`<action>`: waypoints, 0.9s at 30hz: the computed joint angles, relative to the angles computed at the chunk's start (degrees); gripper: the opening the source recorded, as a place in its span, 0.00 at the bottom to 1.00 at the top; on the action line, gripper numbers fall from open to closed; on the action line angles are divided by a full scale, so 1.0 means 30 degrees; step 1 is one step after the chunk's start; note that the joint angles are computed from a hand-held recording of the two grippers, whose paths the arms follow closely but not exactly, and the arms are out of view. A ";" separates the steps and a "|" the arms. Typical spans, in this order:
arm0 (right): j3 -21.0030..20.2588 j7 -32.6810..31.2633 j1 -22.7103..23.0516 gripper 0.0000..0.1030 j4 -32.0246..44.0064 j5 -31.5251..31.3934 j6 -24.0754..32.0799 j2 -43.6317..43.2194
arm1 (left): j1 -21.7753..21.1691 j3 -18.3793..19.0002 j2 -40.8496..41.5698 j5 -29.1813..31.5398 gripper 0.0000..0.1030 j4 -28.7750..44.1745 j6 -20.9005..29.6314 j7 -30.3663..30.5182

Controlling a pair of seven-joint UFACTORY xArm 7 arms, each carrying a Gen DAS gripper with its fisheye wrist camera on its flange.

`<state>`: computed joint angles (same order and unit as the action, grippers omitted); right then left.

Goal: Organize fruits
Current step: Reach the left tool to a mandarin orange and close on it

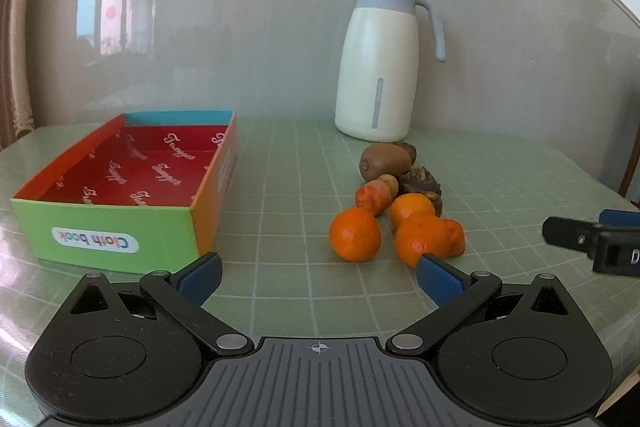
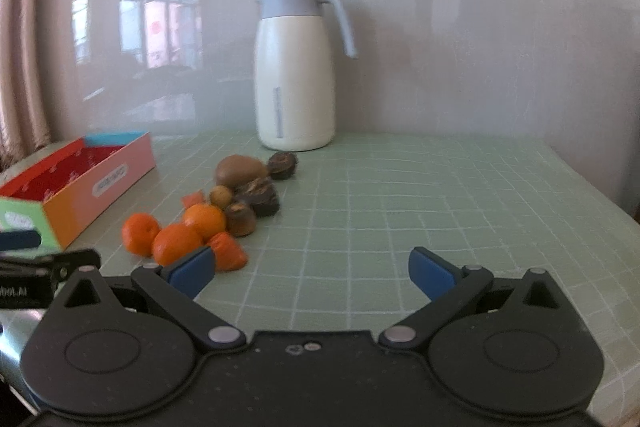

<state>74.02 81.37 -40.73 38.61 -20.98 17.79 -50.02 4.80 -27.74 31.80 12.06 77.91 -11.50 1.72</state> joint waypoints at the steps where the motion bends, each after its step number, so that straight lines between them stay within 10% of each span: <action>1: -0.0074 0.0072 -0.0013 1.00 0.0018 0.0096 0.0203 -0.0021 | 0.0159 -0.0275 0.0108 0.0098 1.00 0.0083 0.0129 0.0024; 5: -0.0161 0.0196 -0.0244 1.00 0.0164 0.0120 0.0800 0.0073 | 0.1033 -0.1967 0.0656 0.0641 0.99 0.0211 0.0295 0.0532; 9: -0.0272 0.0407 -0.0337 1.00 0.0058 0.0039 0.1221 0.0082 | -0.0016 -0.1716 0.1082 0.0268 0.56 0.1160 0.1599 0.0909; 27: -0.1527 0.2173 -0.0054 1.00 -0.0778 -0.1888 0.1048 0.1237 | -0.3720 0.0539 0.2452 -0.4053 0.49 0.4559 0.3999 0.4035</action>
